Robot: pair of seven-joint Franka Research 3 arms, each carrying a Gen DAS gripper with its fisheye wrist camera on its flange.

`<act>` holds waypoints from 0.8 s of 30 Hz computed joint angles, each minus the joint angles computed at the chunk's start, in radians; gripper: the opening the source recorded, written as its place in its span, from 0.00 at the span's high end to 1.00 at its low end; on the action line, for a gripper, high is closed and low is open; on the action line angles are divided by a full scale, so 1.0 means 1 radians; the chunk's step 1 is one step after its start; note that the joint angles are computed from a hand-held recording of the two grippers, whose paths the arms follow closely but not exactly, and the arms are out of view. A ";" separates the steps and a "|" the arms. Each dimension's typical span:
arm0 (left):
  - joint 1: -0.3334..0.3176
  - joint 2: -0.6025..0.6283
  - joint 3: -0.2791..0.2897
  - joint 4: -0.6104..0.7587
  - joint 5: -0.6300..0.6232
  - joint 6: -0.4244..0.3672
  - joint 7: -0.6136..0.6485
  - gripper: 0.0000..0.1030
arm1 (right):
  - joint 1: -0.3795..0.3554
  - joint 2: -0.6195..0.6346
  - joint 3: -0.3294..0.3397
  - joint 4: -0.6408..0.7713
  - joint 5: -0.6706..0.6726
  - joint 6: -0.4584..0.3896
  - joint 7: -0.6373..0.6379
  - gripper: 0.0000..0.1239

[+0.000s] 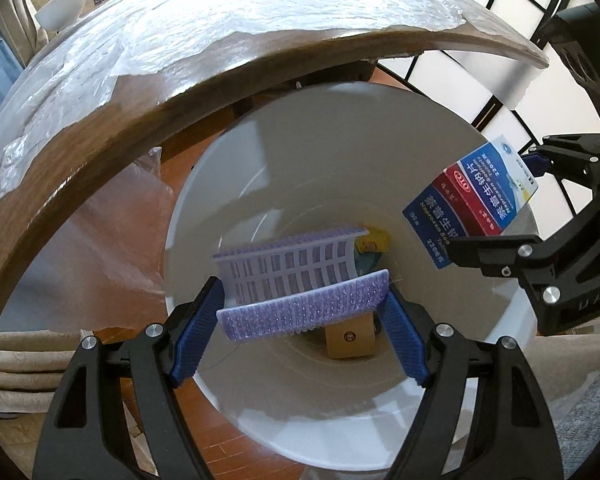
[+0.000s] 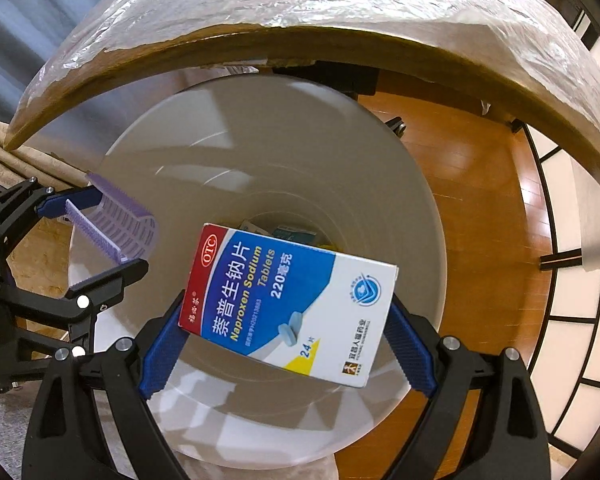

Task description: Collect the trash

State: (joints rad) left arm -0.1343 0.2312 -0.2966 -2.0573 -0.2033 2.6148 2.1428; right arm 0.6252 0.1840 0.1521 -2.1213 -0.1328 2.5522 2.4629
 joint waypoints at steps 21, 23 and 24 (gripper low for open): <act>-0.003 0.028 -0.005 0.044 0.018 -0.051 -0.013 0.12 | -0.040 -0.034 0.001 -0.064 0.084 0.050 -0.047 0.21; 0.001 0.017 -0.004 0.046 0.011 -0.065 -0.016 0.12 | -0.044 -0.055 0.003 -0.081 0.094 0.063 -0.050 0.21; 0.003 0.004 -0.006 0.038 -0.001 -0.061 -0.012 0.12 | -0.044 -0.069 0.003 -0.088 0.088 0.067 -0.043 0.21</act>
